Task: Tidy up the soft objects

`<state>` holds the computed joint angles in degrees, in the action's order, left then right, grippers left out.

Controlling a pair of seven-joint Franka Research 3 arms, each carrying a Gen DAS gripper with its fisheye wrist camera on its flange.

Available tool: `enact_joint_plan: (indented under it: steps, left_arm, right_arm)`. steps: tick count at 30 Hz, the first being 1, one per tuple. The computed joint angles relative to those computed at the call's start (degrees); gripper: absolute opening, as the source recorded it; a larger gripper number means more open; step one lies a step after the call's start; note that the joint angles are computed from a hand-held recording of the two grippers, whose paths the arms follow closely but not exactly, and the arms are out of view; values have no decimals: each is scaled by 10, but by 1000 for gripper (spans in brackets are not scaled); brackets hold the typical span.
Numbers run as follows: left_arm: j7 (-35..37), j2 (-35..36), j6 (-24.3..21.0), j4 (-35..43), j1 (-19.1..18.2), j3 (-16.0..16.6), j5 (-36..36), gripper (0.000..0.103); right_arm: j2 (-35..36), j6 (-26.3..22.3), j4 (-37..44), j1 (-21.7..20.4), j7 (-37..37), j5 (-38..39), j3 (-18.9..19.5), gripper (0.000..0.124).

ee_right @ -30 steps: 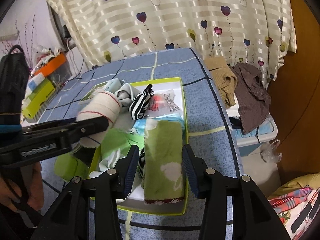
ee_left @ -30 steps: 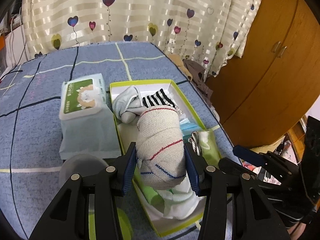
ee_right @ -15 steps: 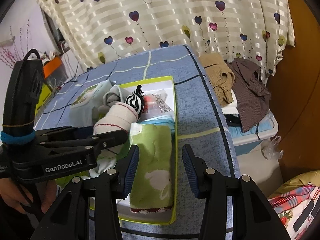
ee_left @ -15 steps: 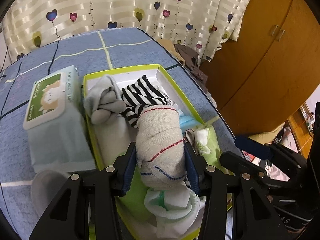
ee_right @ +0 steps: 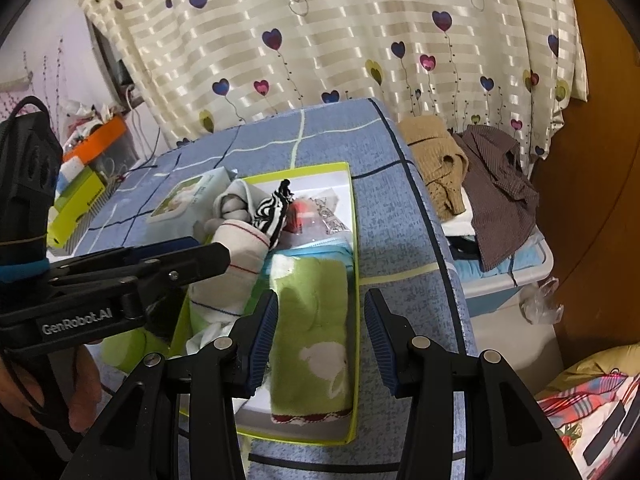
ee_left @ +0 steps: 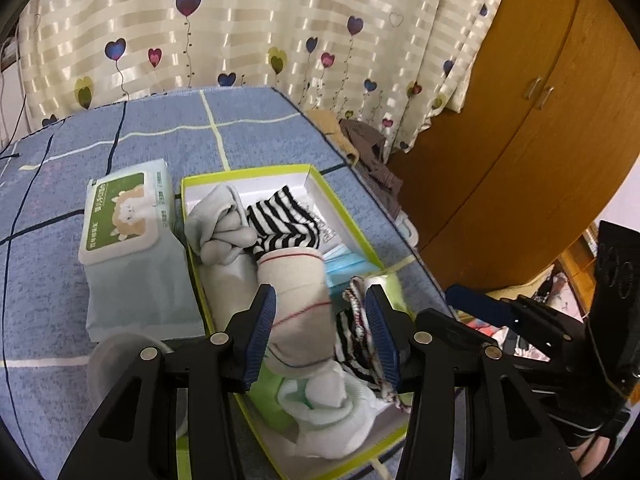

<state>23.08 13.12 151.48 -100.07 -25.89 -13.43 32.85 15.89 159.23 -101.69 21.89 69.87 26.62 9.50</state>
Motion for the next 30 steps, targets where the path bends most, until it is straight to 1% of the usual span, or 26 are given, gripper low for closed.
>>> enact_joint_plan:
  steps: [4, 7, 12, 15, 24, 30]
  left_arm:
    - [-11, -17, 14, -18, -1, 0, 8, 48]
    - [-26, -34, 12, -32, -3, -2, 20, 48]
    - [-66, -62, -6, -52, -5, -8, 57, 48]
    - [-88, -84, -27, -69, -5, -16, 80, 48]
    - [-132, -141, -55, -121, 5, -47, 112, 48]
    - [-153, -177, -71, -149, 12, -64, 121, 48]
  right_arm:
    - [-15, 9, -15, 2, -4, 2, 2, 44]
    - [-29, 14, -29, 5, -6, 3, 3, 44]
    - [-53, 25, -51, 12, -9, 4, 4, 44]
    - [-68, 32, -66, 19, -8, 1, 4, 44]
    - [-117, 48, -118, 37, -23, 11, 9, 44]
    - [-141, 58, -145, 50, -16, 4, 8, 44]
